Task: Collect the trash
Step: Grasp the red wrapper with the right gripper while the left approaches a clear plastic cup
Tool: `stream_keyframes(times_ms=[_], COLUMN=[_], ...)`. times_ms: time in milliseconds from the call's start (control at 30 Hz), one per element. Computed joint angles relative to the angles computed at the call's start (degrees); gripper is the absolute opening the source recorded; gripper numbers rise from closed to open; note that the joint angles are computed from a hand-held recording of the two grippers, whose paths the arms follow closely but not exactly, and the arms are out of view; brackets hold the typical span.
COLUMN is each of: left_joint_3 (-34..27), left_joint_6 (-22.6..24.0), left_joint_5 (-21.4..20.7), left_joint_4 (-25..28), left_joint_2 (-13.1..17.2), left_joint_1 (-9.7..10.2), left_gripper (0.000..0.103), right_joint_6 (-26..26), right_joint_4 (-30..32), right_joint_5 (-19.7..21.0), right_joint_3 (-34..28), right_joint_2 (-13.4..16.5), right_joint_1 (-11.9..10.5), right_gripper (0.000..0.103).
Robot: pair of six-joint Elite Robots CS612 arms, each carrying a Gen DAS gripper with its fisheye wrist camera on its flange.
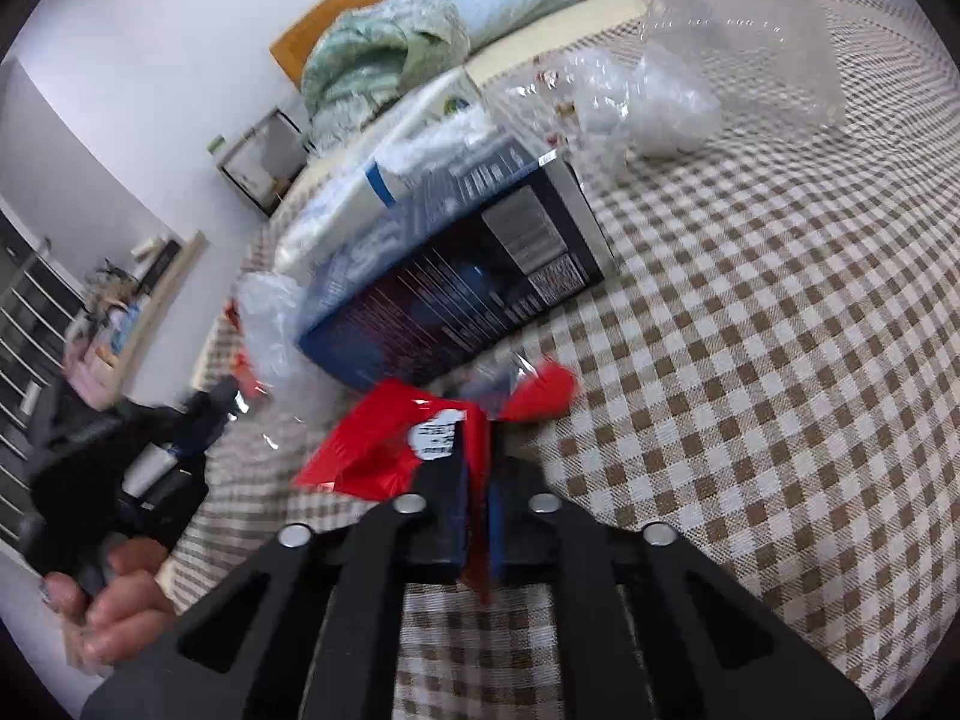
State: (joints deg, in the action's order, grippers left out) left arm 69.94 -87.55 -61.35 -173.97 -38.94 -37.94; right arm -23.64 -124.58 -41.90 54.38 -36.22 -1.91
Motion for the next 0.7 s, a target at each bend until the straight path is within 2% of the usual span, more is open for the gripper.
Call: stream_keyframes(times_ms=[67,167,267,500,567,700], left_joint_3=[-0.46,1.02,3.9,7.46,7.27,4.15], left_joint_6=[1.13,0.52,-0.96,-3.12,-1.99,0.81], left_joint_5=[1.16,5.54,8.0,12.3,13.08,14.63], left_joint_4=[0.82,3.86,1.89,3.23,3.06,8.57], left_joint_2=[-0.12,-1.82,-3.37,-5.9,-6.06,-6.05], left_joint_1=[-0.4,-1.6,-2.31,-3.91,-4.17,-5.05], left_gripper=[0.0,0.0,0.0,0.0,0.0,0.0], right_joint_6=[-0.1,0.47,1.39,1.96,2.58,3.33], right_joint_4=[-4.28,-10.91,-12.3,-14.43,-16.16,-21.7], right_joint_5=[0.49,-0.7,0.61,0.66,1.28,1.3], right_joint_3=[2.1,4.46,4.98,5.68,6.1,8.25], right_joint_2=[-1.05,-2.16,-2.32,-2.6,-2.82,-4.11], right_joint_1=[-0.32,-0.54,-0.89,-0.99,-1.04,-1.5], right_gripper=[0.004,0.004,0.004,0.004,0.004,0.004])
